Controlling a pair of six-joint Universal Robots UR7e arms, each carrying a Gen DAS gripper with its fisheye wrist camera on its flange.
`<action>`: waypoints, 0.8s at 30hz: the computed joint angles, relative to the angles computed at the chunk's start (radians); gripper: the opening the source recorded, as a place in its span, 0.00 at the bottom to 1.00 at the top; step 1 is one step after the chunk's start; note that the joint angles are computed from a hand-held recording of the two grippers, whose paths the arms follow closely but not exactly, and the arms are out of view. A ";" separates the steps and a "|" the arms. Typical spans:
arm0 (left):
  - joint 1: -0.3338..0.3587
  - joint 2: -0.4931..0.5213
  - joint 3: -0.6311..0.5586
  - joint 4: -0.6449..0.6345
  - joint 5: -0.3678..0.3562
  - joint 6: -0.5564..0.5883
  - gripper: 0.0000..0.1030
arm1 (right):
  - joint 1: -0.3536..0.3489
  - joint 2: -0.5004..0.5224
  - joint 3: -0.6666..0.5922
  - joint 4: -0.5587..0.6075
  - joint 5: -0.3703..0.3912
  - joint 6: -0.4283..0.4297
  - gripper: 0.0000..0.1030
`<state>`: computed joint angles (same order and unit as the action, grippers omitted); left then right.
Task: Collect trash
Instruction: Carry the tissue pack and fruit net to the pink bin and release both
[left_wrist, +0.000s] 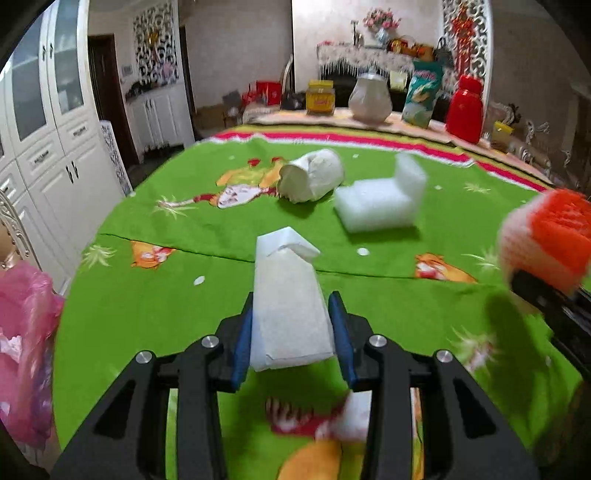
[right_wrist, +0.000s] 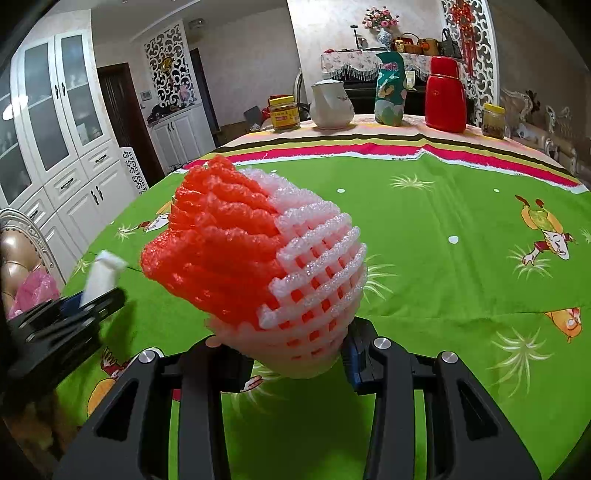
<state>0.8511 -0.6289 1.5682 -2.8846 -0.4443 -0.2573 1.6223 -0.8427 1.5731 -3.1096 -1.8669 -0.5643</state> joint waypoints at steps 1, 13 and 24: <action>-0.010 -0.004 0.022 -0.049 0.000 0.020 0.36 | 0.000 0.001 -0.002 0.002 -0.001 0.000 0.37; -0.049 0.006 0.093 -0.335 -0.004 0.155 0.36 | 0.001 0.004 -0.006 0.012 -0.012 -0.002 0.37; -0.074 0.003 0.121 -0.524 0.047 0.292 0.36 | 0.020 0.007 0.035 -0.097 -0.017 -0.097 0.37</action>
